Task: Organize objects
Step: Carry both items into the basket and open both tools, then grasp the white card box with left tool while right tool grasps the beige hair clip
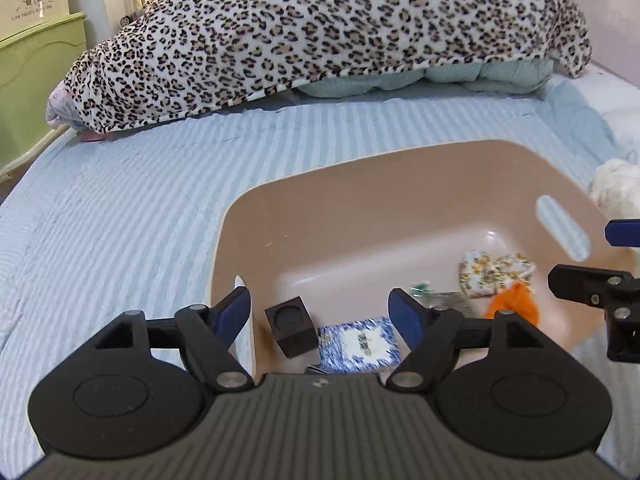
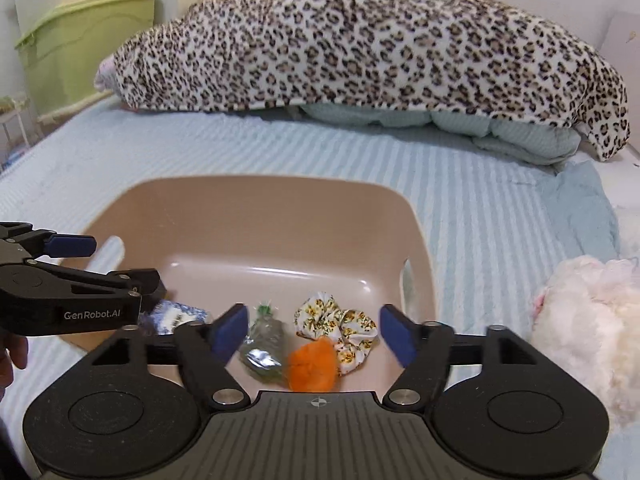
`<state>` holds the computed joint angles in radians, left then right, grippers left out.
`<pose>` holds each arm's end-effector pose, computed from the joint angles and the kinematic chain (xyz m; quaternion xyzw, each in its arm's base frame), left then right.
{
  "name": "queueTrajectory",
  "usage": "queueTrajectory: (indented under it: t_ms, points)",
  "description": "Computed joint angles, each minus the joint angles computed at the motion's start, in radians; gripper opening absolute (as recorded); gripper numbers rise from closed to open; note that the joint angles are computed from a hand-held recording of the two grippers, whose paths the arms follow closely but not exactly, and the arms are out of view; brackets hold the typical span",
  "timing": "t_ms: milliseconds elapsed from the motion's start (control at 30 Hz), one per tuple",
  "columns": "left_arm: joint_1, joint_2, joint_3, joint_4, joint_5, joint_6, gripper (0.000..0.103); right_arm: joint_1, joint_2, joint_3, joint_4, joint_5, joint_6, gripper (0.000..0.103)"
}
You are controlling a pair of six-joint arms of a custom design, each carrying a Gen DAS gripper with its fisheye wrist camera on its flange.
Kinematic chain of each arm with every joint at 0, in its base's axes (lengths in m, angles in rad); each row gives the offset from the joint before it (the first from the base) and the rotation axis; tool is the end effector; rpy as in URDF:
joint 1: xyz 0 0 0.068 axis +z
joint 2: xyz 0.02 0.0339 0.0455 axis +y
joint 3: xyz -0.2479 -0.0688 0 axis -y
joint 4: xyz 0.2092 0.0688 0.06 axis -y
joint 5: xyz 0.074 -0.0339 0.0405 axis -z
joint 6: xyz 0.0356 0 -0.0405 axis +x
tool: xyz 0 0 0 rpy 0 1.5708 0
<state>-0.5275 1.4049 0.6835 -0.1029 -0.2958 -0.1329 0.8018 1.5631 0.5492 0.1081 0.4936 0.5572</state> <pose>0.2205 -0.1164 0.1856 0.1278 0.9136 0.0129 0.3857 0.1822 0.1640 0.1326 -0.0327 0.9195 0.0193 0.3913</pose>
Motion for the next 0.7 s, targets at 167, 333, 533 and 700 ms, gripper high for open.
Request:
queueTrajectory:
  t_ms: [167,333,533,700]
  points:
    - [-0.059,-0.164,-0.051,-0.096,-0.042,-0.040,0.084,0.107,-0.155,-0.030,-0.170,0.076,0.093,0.091]
    - [-0.146,-0.301,-0.096,-0.208,-0.079,-0.077,0.088,0.236,-0.258,-0.067,-0.321,0.166,0.243,0.094]
    - [-0.260,-0.419,-0.152,-0.323,-0.121,-0.179,0.088,0.336,-0.321,-0.125,-0.416,0.171,0.386,0.096]
    - [-0.345,-0.447,-0.226,-0.336,-0.122,-0.276,0.088,0.415,-0.287,-0.172,-0.424,0.173,0.500,0.096]
